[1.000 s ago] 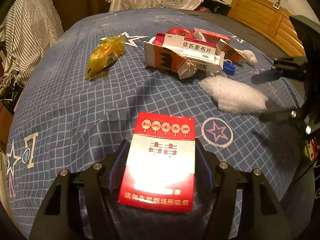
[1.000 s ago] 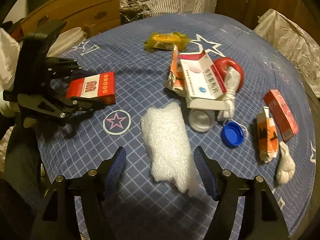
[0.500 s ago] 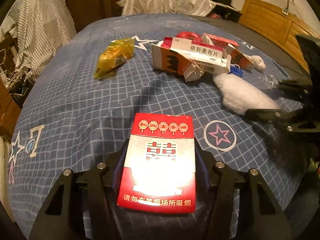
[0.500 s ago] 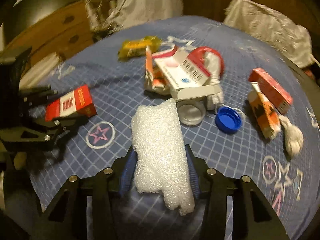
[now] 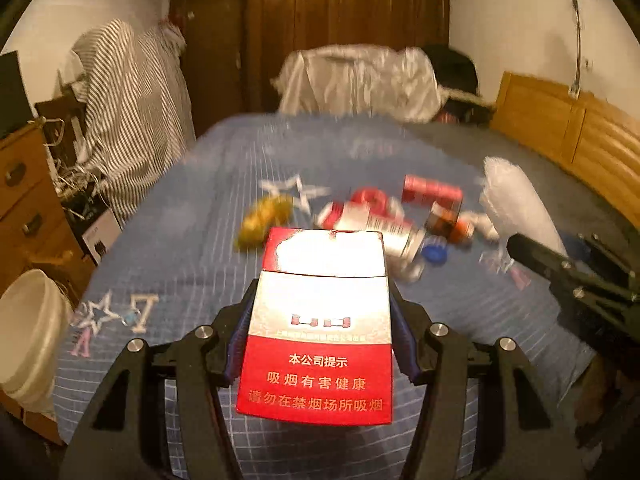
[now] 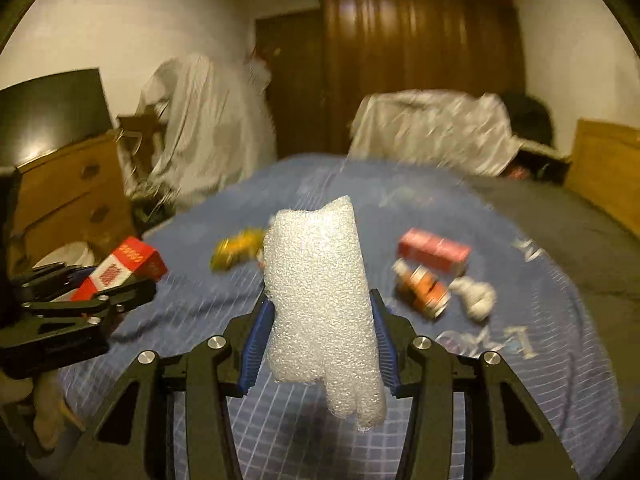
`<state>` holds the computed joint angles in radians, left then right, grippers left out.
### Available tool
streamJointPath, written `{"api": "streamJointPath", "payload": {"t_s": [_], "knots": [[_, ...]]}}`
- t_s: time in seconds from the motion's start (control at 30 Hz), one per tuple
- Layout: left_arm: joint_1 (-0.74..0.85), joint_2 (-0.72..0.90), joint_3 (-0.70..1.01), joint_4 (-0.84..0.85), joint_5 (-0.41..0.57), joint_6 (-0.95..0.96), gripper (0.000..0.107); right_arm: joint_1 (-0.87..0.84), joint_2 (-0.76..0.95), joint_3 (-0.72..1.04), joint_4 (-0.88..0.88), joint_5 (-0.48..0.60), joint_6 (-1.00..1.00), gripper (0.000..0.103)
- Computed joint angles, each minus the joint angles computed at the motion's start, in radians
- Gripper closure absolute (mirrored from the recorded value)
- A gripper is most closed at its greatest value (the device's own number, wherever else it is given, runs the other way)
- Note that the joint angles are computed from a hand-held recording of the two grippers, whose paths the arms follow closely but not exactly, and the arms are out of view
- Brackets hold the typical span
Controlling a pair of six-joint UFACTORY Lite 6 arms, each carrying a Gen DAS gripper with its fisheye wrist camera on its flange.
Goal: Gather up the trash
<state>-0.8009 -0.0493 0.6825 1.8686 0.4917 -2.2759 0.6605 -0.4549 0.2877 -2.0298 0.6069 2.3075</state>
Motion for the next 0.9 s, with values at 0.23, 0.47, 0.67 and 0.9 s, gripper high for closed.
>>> {"api": "streamJointPath", "payload": {"t_s": [0.23, 0.47, 0.67, 0.9], "knots": [[-0.098, -0.059, 0.035, -0.132, 0.126, 0.099, 0.052, 0.223, -0.179, 0.011, 0.355, 0.219, -0.309, 0.055], [-0.133, -0.131, 0.003, -0.175, 0.157, 0.145, 0.052, 0.308, -0.203, 0.048, 0.438, 0.285, -0.388, 0.055], [-0.069, -0.227, -0.039, -0.2, 0.148, 0.203, 0.052, 0.315, -0.105, 0.158, 0.43, 0.248, -0.418, 0.055], [0.121, -0.406, -0.112, -0.284, 0.08, 0.379, 0.052, 0.317, 0.201, 0.446, 0.37, 0.137, -0.388, 0.055]]}}
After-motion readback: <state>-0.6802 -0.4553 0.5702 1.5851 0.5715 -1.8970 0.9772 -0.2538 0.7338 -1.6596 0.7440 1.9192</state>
